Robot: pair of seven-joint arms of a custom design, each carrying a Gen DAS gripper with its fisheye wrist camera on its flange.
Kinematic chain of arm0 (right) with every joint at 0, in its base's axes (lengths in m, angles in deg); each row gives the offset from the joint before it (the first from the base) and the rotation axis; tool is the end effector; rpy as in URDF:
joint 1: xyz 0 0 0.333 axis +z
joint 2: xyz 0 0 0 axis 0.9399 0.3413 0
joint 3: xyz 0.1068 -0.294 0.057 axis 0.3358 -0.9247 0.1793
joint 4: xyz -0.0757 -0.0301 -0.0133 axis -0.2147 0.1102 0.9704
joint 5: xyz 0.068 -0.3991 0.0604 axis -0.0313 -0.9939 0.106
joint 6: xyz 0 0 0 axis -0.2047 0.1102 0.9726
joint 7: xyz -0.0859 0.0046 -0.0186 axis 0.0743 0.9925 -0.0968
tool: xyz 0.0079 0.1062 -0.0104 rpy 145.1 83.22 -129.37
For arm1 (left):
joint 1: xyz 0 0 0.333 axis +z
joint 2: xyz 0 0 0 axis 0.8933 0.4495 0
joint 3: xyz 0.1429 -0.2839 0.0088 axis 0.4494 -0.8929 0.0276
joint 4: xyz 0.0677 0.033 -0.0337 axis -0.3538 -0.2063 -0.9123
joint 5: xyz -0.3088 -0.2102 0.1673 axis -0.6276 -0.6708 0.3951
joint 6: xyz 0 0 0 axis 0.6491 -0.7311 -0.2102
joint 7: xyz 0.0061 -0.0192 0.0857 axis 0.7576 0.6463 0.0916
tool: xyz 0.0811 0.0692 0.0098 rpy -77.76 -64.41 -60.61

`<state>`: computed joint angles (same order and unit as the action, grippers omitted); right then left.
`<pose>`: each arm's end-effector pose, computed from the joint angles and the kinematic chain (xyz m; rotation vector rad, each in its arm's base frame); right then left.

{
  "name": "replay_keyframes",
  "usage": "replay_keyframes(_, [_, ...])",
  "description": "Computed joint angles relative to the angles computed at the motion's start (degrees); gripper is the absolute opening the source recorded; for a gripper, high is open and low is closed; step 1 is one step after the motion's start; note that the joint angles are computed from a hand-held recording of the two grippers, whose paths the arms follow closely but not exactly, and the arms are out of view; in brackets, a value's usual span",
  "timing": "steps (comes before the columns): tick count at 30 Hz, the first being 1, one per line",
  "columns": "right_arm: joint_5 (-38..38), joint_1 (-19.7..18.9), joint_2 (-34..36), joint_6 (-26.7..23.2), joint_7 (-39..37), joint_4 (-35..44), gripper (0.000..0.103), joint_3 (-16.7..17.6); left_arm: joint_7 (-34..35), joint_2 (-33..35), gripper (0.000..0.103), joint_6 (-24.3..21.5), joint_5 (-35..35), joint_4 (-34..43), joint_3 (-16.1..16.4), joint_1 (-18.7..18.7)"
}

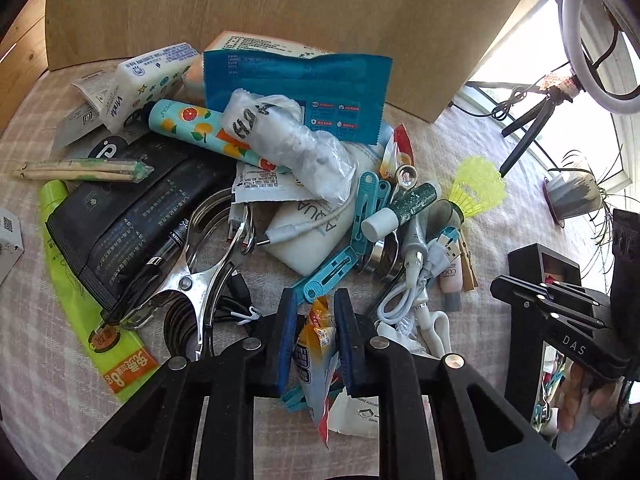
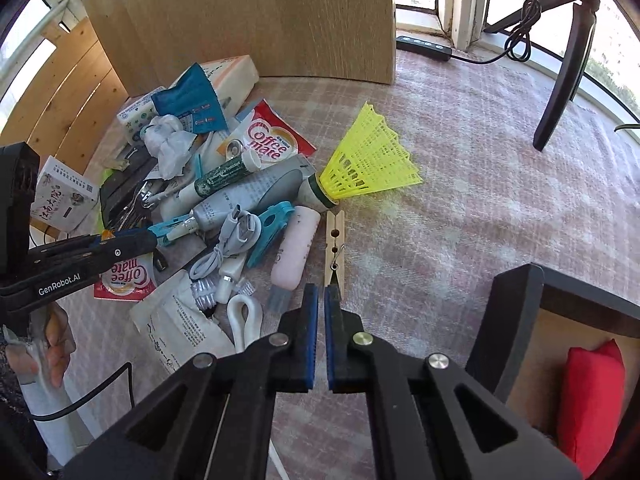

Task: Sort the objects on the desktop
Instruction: 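Grasp an orange-white snack packet with the left gripper while the right grasps a wooden clothespin, then carry the packet and wooden clothespin into the tray and release both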

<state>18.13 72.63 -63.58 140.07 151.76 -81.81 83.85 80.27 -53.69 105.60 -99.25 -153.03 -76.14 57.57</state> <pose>0.6693 0.0683 0.4131 -2.0500 1.8283 -0.0794 0.7373 -0.1862 0.3711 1.9955 -2.2566 0.6824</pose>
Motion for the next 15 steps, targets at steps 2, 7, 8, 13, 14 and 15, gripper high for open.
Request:
replay_keyframes(2, [-0.2, 0.1, -0.5, 0.3, 0.2, -0.6, 0.004, -0.1, 0.2, 0.0, 0.018, -0.4, -0.5, 0.0, -0.2, 0.4])
replay_keyframes(7, [1.3, -0.3, -1.1, 1.6, -0.1, -1.3, 0.003, -0.2, 2.6, -3.1, 0.017, 1.3, -3.2, -3.7, -1.2, 1.9])
replay_keyframes(8, [1.6, -0.3, 0.2, 2.4, -0.3, -0.3, 0.003, -0.3, 3.0, -3.9, 0.017, 1.6, -4.0, -4.6, -1.4, 2.2])
replay_keyframes(13, [3.2, -0.9, -3.6, 4.1, -1.1, -3.5, 0.003, -0.2, 5.3, -7.1, 0.017, 3.2, -6.8, -6.9, -2.1, 2.7])
replay_keyframes(14, [3.7, -1.0, -4.5, 4.6, -1.4, -4.5, 0.003, -0.3, 5.8, -7.4, 0.017, 3.3, -7.4, -6.9, -2.4, 2.6])
replay_keyframes(15, [4.5, -1.1, -4.7, 5.0, -1.9, -4.8, 0.003, -0.4, 6.5, -7.6, 0.017, 3.5, -7.7, -6.8, -2.6, 2.3])
